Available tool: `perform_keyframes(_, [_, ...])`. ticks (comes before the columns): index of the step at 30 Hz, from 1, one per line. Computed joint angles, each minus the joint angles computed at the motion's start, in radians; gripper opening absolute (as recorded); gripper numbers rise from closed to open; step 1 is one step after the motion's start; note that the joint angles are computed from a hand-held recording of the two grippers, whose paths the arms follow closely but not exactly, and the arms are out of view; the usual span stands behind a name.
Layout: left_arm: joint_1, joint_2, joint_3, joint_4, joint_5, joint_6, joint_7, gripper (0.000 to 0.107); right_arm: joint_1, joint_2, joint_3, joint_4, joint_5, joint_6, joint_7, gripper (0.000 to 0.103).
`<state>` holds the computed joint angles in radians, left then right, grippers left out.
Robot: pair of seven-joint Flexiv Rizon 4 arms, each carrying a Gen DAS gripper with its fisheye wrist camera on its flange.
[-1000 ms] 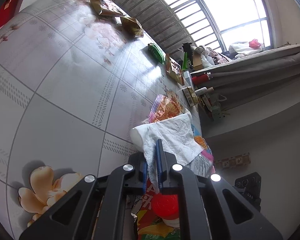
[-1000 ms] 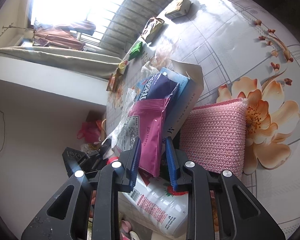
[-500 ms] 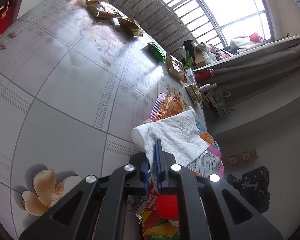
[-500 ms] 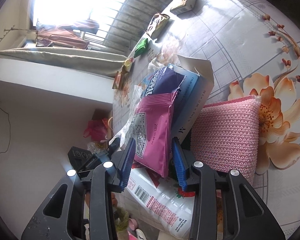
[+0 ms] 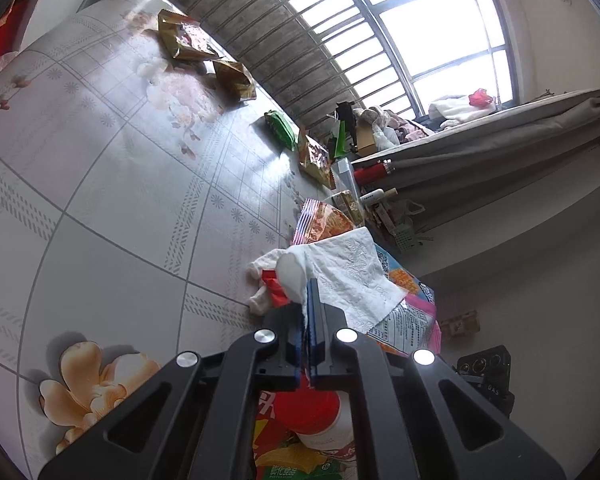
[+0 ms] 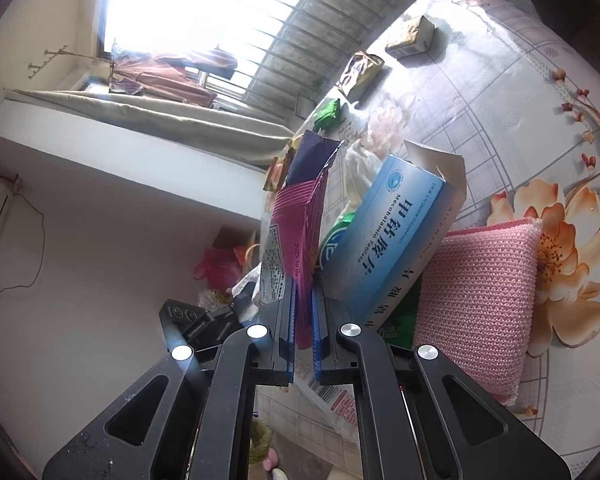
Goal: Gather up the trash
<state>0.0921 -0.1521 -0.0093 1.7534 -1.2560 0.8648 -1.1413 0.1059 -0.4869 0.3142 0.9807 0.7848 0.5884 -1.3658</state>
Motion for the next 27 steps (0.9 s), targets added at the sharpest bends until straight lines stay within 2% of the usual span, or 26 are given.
perform_keyframes(4, [-0.012, 0.026, -0.012, 0.006, -0.156, 0.015, 0.106, 0.001, -0.007, 0.014, 0.002, 0.005, 0.012, 0.022, -0.025, 0.004])
perform_keyframes(9, [-0.039, 0.050, -0.007, -0.003, -0.290, 0.031, 0.204, 0.000, -0.012, 0.039, -0.003, 0.036, 0.020, 0.063, -0.038, 0.003])
perform_keyframes(19, [-0.060, 0.086, 0.013, 0.002, -0.321, -0.001, 0.249, 0.000, -0.068, 0.141, -0.013, 0.163, 0.125, 0.155, -0.096, 0.003])
perform_keyframes(27, [-0.097, 0.120, 0.010, -0.014, -0.350, -0.036, 0.313, 0.000, -0.101, 0.267, -0.055, 0.290, 0.225, 0.258, -0.151, 0.003])
